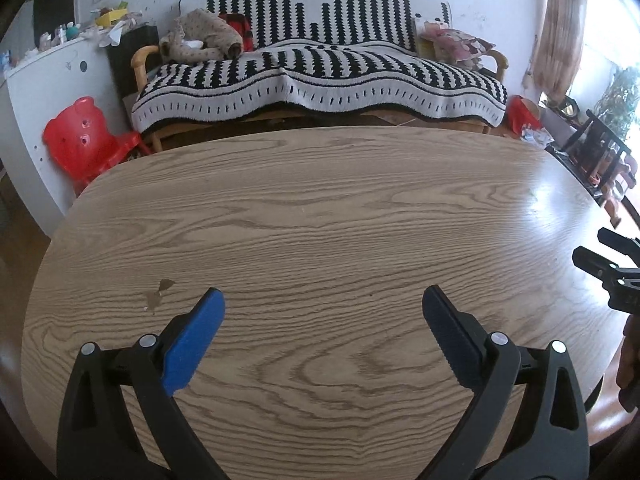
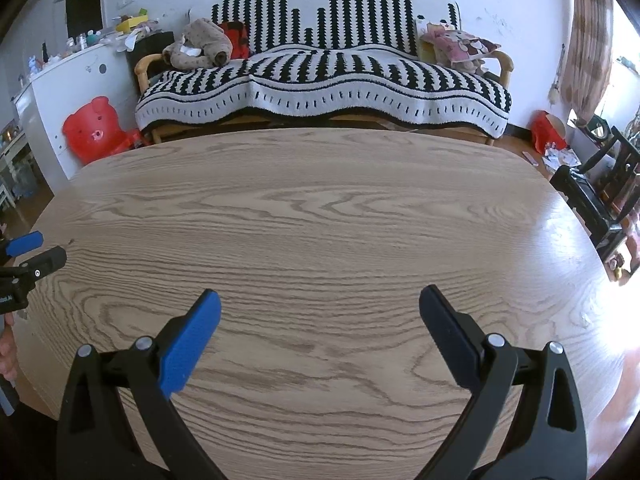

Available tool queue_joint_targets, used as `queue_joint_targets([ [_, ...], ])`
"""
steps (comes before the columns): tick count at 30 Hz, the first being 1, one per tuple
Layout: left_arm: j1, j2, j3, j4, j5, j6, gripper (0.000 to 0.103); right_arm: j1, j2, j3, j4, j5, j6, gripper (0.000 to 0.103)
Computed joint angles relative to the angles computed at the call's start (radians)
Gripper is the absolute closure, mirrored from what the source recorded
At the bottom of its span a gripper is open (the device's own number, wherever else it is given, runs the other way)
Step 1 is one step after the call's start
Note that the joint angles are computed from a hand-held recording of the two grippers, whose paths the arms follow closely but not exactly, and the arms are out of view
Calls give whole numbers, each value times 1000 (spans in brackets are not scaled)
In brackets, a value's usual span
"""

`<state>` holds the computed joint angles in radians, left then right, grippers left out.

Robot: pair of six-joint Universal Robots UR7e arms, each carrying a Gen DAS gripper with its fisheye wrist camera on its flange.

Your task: Collect trash

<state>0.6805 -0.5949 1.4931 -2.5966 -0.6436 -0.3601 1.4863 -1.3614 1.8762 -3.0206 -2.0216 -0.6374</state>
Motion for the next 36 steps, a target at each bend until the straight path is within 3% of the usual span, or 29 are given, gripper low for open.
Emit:
queue_joint_targets([
  [36,5,7,-5,8,-14,-16,7,-6,-13,15,-6,-10,-7,7],
])
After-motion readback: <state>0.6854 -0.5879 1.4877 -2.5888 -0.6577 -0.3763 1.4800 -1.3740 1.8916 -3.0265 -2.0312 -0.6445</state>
